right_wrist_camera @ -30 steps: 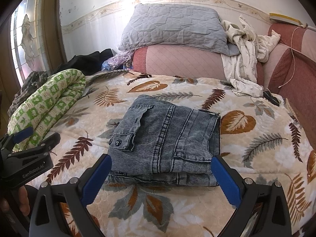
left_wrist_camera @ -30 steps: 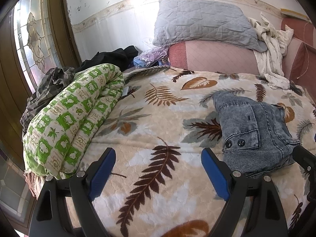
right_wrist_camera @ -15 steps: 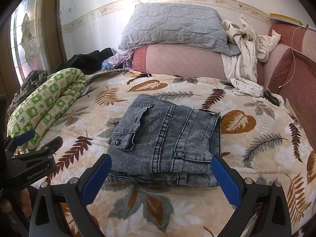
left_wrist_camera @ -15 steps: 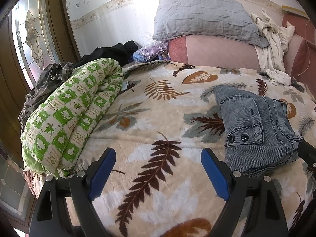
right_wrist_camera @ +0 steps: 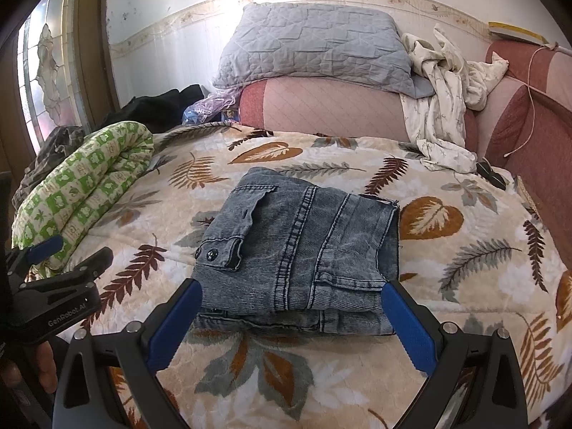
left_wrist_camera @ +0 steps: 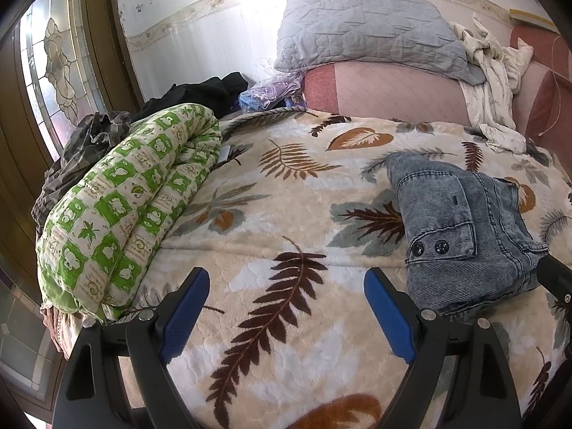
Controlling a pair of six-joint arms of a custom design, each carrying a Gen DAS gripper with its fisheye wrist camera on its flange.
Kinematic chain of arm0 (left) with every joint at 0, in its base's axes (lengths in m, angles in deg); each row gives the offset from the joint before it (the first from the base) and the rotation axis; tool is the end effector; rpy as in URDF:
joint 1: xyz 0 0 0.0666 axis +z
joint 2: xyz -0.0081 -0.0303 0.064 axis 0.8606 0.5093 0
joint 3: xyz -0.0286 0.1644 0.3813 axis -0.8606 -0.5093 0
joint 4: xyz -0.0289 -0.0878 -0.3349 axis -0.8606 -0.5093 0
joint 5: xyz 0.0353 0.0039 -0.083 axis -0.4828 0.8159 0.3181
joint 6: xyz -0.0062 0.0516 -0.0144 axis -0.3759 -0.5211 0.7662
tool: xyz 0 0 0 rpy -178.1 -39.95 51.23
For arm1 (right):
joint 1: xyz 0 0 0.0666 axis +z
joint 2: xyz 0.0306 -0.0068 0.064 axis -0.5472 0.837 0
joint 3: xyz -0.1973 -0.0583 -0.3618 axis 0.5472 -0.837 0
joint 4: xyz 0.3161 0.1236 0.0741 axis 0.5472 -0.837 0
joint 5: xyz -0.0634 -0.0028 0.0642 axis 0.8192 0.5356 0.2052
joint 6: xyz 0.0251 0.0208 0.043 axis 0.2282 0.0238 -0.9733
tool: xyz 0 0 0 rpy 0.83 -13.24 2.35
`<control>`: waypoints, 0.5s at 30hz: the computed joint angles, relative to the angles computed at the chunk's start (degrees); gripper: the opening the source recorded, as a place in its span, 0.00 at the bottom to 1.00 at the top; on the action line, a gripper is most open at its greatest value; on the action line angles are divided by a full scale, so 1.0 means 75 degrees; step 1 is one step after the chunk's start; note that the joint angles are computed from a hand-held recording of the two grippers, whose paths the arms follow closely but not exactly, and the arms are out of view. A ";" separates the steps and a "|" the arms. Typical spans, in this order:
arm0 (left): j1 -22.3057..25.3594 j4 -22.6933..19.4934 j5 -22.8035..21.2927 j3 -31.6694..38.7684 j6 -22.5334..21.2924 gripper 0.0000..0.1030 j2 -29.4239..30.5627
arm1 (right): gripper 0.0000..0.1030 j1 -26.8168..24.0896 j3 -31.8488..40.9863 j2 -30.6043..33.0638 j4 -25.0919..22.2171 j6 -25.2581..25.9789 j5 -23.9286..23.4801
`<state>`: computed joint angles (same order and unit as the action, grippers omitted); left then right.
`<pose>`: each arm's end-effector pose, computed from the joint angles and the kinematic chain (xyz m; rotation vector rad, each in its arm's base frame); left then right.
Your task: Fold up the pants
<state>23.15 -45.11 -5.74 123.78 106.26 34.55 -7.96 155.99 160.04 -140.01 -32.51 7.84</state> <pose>0.4078 -0.2700 0.4986 -0.3515 2.3062 0.3422 0.4542 0.2121 0.5145 -0.4420 2.2738 0.2092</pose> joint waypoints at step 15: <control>0.0039 0.0029 0.0142 -0.0073 0.0030 0.86 -0.0007 | 0.99 0.0022 -0.0033 0.0000 0.0017 0.0018 0.0016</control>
<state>23.44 -44.89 -4.68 123.24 106.49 34.50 -7.80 155.74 160.03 -139.88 -32.37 7.96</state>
